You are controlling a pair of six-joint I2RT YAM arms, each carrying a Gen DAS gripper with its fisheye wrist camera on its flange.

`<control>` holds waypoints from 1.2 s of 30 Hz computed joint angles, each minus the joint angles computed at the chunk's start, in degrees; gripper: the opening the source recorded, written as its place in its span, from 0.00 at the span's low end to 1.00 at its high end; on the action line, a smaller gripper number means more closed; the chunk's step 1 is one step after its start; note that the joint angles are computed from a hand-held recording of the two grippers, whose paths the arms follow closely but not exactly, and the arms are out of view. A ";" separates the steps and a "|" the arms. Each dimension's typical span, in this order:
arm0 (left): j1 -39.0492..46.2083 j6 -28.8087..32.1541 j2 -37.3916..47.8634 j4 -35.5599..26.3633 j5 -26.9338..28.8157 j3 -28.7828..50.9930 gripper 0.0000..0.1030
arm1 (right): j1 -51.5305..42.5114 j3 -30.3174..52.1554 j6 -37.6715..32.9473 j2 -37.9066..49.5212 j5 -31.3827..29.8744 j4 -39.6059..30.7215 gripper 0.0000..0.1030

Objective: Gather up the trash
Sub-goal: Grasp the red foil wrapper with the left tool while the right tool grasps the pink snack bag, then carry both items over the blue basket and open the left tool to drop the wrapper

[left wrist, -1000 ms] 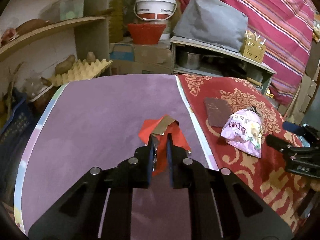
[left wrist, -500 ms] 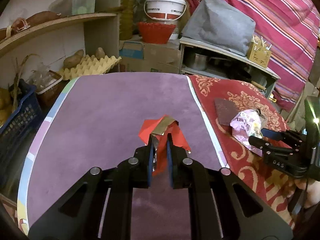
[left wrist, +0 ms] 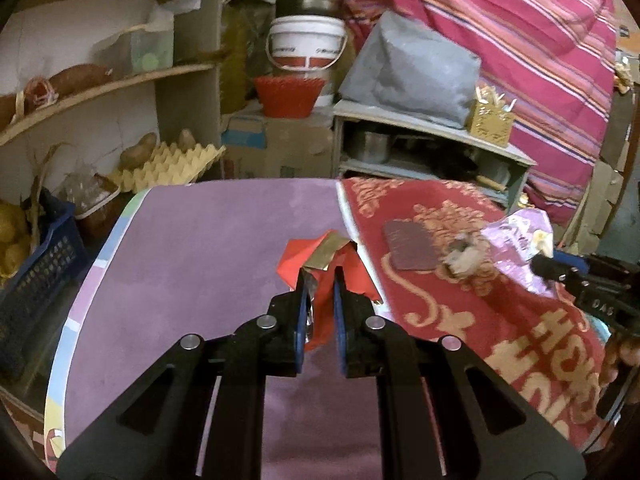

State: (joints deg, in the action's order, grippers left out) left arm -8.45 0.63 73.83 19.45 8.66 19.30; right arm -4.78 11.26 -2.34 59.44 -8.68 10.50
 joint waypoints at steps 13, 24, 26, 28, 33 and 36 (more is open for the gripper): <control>-27.88 -8.80 -4.62 -2.90 -14.99 0.44 0.10 | -54.16 1.64 -30.64 -17.69 -32.04 -27.65 0.24; -51.13 -16.66 16.72 1.68 -24.57 14.54 0.10 | -84.75 15.75 -52.40 16.51 -43.31 -26.46 0.24; -53.74 -17.56 20.88 1.74 -24.69 18.41 0.10 | -86.27 17.23 -52.87 20.02 -42.94 -25.08 0.24; -55.56 -18.36 24.59 1.78 -24.40 21.96 0.10 | -87.71 19.55 -53.42 24.39 -42.46 -23.90 0.24; -59.59 -20.20 33.76 1.35 -23.71 30.95 0.10 | -89.59 24.13 -53.57 30.91 -41.87 -22.90 0.24; -61.16 -21.11 37.68 0.31 -23.26 35.32 0.10 | -89.56 26.34 -51.80 34.21 -40.74 -21.33 0.24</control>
